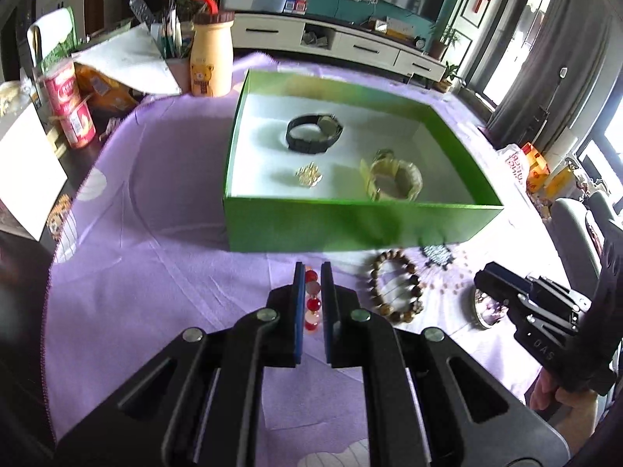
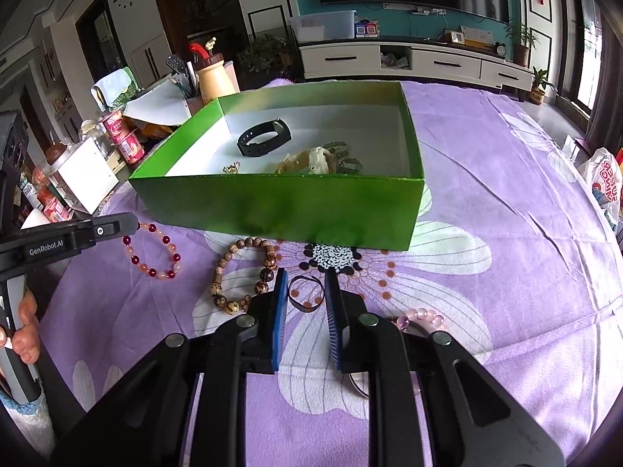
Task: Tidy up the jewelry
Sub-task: 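Carry the red bracelet and silver ring into the green box and open both grippers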
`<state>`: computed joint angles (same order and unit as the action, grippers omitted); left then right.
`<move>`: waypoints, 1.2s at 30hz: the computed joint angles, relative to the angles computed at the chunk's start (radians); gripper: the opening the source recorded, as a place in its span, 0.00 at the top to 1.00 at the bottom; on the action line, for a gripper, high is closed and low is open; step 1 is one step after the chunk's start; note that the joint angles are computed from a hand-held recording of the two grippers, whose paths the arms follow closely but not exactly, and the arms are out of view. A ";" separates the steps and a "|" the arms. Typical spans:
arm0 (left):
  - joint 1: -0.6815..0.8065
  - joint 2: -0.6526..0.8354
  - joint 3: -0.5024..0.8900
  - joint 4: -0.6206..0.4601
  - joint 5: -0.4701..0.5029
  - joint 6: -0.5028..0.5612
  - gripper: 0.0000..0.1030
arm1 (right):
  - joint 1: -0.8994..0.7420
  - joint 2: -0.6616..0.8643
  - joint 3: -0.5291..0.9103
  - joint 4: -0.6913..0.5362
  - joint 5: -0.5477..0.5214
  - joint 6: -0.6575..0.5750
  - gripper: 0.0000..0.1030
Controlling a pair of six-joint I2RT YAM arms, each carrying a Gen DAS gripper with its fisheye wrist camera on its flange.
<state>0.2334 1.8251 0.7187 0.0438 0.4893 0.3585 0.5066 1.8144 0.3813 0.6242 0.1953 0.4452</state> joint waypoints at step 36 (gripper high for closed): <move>-0.123 0.007 0.360 -0.215 -0.062 -0.128 0.93 | -0.125 -0.210 0.058 -0.093 -0.070 -0.103 0.82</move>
